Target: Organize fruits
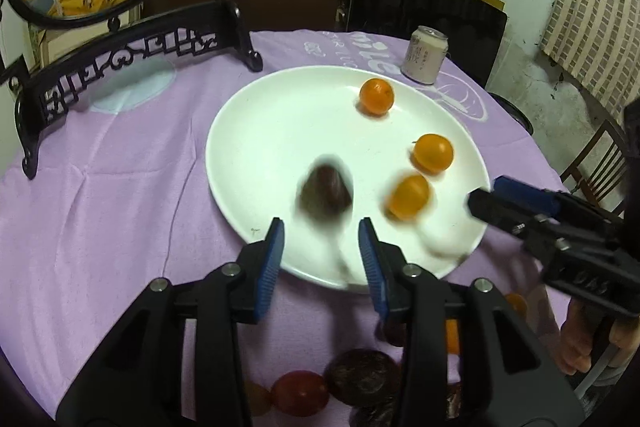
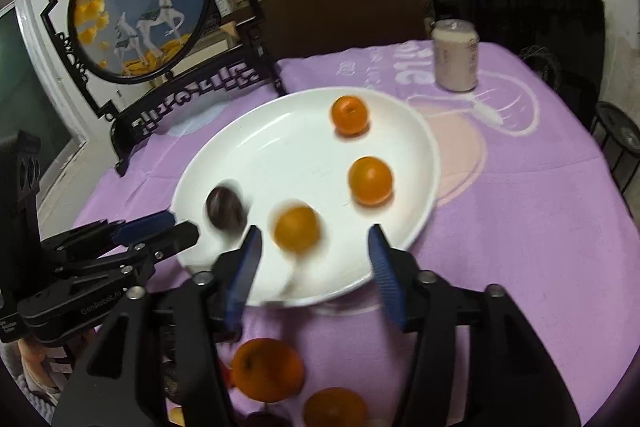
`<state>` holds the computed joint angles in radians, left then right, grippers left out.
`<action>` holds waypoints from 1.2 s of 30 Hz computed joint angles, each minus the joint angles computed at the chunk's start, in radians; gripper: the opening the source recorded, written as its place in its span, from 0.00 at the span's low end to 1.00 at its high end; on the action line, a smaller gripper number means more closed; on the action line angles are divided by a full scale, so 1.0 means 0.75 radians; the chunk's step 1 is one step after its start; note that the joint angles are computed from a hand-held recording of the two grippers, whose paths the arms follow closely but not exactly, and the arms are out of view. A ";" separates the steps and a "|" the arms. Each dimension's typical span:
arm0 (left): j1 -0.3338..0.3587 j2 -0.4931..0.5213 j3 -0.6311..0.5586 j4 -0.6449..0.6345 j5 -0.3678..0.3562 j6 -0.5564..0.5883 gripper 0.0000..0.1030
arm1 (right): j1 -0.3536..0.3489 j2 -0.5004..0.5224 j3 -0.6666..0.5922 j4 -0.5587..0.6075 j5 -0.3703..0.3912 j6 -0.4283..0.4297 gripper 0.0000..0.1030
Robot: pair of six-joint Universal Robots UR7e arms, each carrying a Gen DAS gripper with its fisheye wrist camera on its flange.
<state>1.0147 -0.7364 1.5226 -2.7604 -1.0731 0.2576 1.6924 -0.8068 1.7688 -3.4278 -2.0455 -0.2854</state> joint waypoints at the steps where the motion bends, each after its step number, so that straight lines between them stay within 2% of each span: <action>1: 0.004 -0.002 -0.001 0.009 -0.004 -0.010 0.39 | -0.004 -0.011 0.011 -0.003 0.017 0.009 0.55; 4: 0.006 -0.019 0.023 -0.013 0.005 -0.014 0.40 | -0.012 -0.042 0.048 -0.006 0.058 0.038 0.55; 8: 0.005 -0.078 0.092 -0.063 0.000 -0.027 0.42 | -0.005 -0.070 0.112 -0.057 0.061 0.043 0.55; 16: -0.010 -0.209 0.290 -0.156 0.043 0.000 0.53 | -0.001 -0.113 0.234 -0.143 0.088 0.078 0.55; 19: -0.020 -0.255 0.377 -0.212 0.099 0.037 0.59 | -0.004 -0.120 0.271 -0.168 0.075 0.093 0.56; 28: 0.014 -0.324 0.473 -0.218 0.154 0.052 0.60 | -0.010 -0.159 0.386 -0.266 0.092 0.101 0.56; 36: 0.009 -0.277 0.479 -0.238 0.194 0.131 0.60 | -0.017 -0.170 0.408 -0.266 0.094 0.101 0.57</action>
<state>1.0215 -0.9444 1.8820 -2.9392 -0.9279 0.3558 1.6795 -0.9344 2.0746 -3.6270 -1.9752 -0.2094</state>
